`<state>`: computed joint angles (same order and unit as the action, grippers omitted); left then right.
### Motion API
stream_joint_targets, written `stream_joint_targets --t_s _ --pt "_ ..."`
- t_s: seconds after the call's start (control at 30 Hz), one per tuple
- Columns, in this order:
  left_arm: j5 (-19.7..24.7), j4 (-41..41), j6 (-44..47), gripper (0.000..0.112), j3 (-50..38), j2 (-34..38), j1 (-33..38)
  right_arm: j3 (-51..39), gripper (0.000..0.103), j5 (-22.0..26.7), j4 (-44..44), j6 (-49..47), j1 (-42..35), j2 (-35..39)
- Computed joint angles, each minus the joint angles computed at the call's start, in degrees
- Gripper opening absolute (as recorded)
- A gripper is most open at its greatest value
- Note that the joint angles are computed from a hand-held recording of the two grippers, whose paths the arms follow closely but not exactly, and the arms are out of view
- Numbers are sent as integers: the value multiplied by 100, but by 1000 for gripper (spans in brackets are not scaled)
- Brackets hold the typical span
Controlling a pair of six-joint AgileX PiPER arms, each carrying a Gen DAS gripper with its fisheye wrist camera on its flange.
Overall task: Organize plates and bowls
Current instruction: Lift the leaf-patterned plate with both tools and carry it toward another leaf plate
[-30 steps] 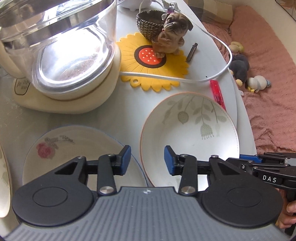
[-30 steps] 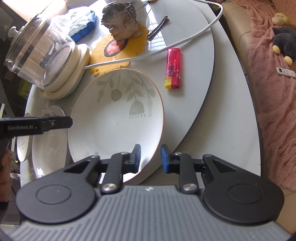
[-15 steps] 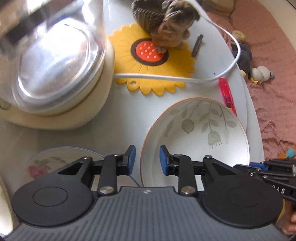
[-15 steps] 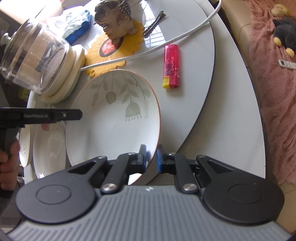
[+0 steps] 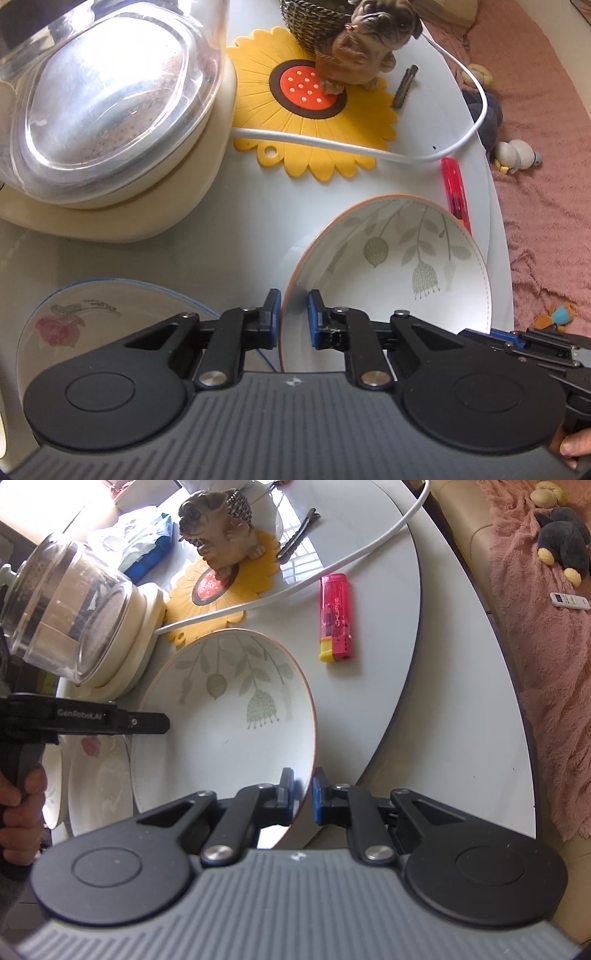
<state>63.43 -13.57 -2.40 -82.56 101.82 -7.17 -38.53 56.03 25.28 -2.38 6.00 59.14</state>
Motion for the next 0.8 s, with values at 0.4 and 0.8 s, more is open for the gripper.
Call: stream_joint_targets --t_s 0.4,0.8 --pt "142 -305 278 15 360 -609 135 -342 11 487 -230 86 -76 -404" --pt "-181 -828 570 15 876 -846 400 -174 11 414 -290 24 -92 -502"
